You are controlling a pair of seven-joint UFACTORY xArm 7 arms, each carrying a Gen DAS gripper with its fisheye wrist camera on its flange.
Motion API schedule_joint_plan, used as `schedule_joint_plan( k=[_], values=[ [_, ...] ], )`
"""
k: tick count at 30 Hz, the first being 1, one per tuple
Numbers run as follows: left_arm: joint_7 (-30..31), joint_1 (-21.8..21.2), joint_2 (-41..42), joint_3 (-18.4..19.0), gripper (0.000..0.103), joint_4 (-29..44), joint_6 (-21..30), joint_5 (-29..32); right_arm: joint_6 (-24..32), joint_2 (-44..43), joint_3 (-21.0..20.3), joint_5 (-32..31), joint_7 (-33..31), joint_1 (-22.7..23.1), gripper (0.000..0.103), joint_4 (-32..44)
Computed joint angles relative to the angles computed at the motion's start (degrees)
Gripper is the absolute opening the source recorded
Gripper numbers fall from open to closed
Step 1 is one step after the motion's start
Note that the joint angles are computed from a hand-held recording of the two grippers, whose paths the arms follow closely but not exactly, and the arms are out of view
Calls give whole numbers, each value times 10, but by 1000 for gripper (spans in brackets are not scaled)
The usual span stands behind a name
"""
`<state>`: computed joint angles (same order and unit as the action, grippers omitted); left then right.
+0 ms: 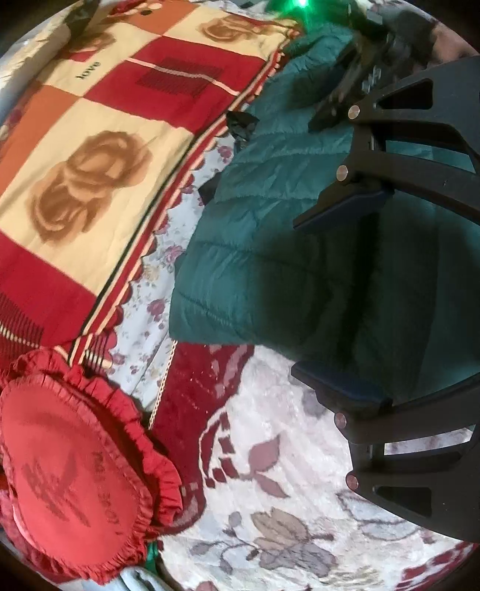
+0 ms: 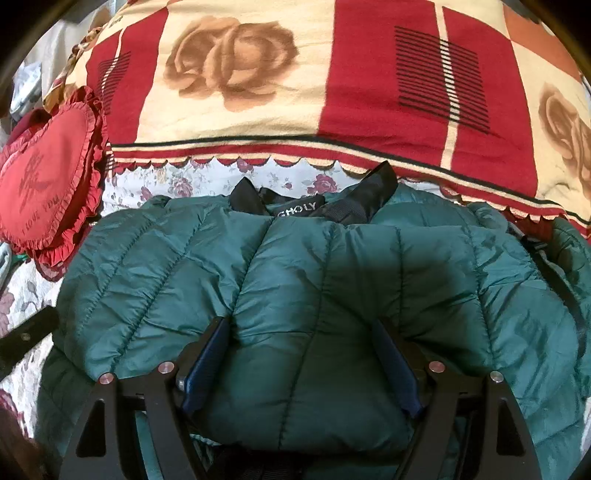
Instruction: Fold large clothes
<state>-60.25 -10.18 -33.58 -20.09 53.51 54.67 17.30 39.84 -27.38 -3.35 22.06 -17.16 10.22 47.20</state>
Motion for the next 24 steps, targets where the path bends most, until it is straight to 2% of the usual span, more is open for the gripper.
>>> schedule_joint_plan(
  k=[3,8,12,14,18,24],
  values=[
    [6,0,18,-4,72,8,12,6,12,-20,-18,12,-17,0,77,4],
    [3,-5,28,-7,72,10,21,22,27,-16,-26,-7,-10,-29,76,9],
    [2,-10,31,-2,73,5,17,23,7,6,-24,-13,18,-52,63,1],
    [0,-11,33,-3,74,4,16,25,13,15,-26,-10,19,-53,62,3],
    [-2,-13,34,-4,74,4,18,32,8,20,2,-56,37,-65,62,2],
    [-4,-16,35,-2,74,5,19,32,15,-9,-12,-48,36,-60,62,-3]
  ],
)
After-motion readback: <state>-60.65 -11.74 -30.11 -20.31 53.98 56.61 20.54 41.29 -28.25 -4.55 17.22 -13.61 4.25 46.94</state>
